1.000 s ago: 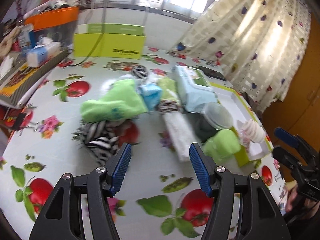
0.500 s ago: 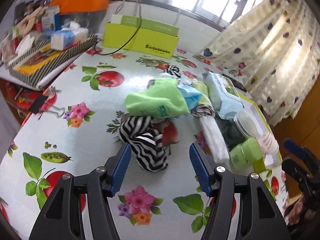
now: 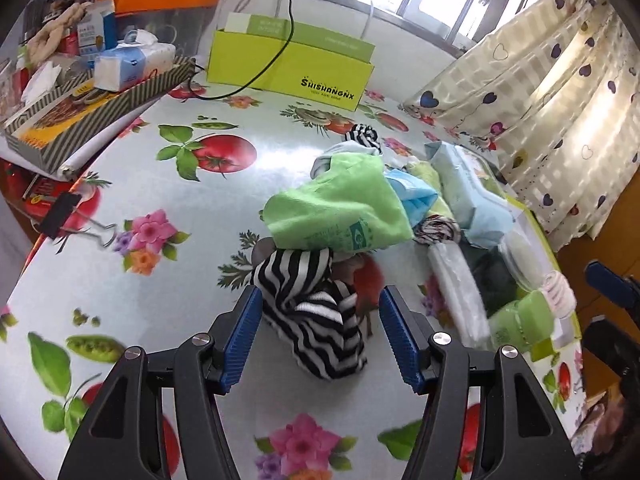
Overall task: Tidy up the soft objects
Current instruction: 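Grasp the black-and-white striped cloth with the left gripper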
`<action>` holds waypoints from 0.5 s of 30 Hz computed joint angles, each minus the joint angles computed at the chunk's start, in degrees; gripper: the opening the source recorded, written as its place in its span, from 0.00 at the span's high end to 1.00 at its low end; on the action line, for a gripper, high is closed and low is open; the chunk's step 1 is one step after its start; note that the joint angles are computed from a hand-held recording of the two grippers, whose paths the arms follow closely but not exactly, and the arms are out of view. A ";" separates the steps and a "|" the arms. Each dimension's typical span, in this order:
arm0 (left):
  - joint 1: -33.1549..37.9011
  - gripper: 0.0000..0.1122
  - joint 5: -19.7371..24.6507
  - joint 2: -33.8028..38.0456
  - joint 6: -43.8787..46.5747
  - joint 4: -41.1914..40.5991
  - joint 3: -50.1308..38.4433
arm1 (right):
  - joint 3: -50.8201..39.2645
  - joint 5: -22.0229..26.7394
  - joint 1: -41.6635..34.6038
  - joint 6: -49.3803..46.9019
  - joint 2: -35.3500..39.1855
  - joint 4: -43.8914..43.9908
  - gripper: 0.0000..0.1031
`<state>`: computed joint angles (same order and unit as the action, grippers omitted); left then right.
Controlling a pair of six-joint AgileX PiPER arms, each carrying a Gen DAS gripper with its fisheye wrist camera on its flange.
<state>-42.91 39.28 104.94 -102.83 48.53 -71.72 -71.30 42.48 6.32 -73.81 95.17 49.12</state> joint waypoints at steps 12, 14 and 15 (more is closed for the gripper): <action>1.80 0.78 -1.24 3.03 3.51 -2.09 -0.96 | -6.70 -3.90 6.96 11.66 6.51 -13.09 0.35; 1.83 0.85 -2.94 1.74 0.26 0.06 1.64 | -8.24 -4.46 8.81 15.59 8.11 -18.01 0.38; 1.81 0.86 -4.07 0.90 -1.74 1.40 3.20 | -8.91 -4.37 9.43 16.79 8.76 -19.76 0.41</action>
<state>-41.11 35.21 105.85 -104.57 49.93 -68.52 -80.22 38.10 15.75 -57.02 103.92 29.36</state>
